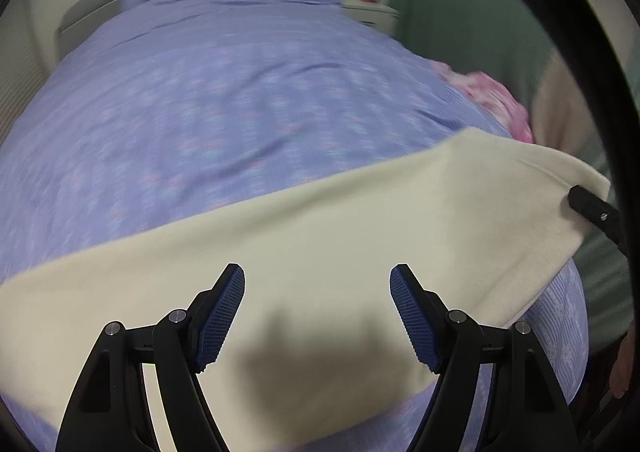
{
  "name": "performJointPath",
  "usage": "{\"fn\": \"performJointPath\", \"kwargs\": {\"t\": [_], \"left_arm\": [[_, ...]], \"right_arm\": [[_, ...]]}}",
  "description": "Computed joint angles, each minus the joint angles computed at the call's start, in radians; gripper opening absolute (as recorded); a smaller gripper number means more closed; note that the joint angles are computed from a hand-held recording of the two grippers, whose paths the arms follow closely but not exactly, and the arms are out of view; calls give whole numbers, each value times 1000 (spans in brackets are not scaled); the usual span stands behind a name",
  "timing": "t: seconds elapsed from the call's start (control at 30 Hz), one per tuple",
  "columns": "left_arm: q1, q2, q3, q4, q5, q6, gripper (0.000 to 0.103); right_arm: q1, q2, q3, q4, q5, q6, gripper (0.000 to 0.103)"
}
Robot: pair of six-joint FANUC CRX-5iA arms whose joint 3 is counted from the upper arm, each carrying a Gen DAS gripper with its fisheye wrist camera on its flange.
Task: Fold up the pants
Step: 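Grasp the waistband end of the strip with the right gripper, then fold the waistband end over toward the cuffs with the right gripper, then release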
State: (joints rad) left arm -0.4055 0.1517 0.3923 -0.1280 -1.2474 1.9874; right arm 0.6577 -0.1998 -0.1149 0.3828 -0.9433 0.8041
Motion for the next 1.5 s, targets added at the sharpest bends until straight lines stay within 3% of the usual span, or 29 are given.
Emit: {"fn": "performJointPath", "kwargs": {"t": [0.27, 0.53, 0.7, 0.93, 1.23, 1.37, 1.5], "left_arm": [[131, -272, -222, -54, -44, 60, 75], [362, -543, -476, 43, -74, -44, 75], [554, -664, -592, 147, -96, -177, 75], [768, -759, -692, 227, -141, -367, 75], [1027, -850, -788, 322, -193, -597, 75], [1026, -845, -793, 302, -185, -613, 75], [977, -826, -778, 277, -157, -630, 75]], "right_arm": [[212, 98, 125, 63, -35, 109, 19], [398, 204, 236, 92, -81, 163, 19], [488, 286, 332, 57, -126, 207, 19], [561, 451, 486, -98, -241, 326, 19], [606, 528, 518, -173, -317, 328, 19], [606, 554, 520, -202, -347, 345, 21], [597, 541, 509, -263, -347, 302, 38]]}}
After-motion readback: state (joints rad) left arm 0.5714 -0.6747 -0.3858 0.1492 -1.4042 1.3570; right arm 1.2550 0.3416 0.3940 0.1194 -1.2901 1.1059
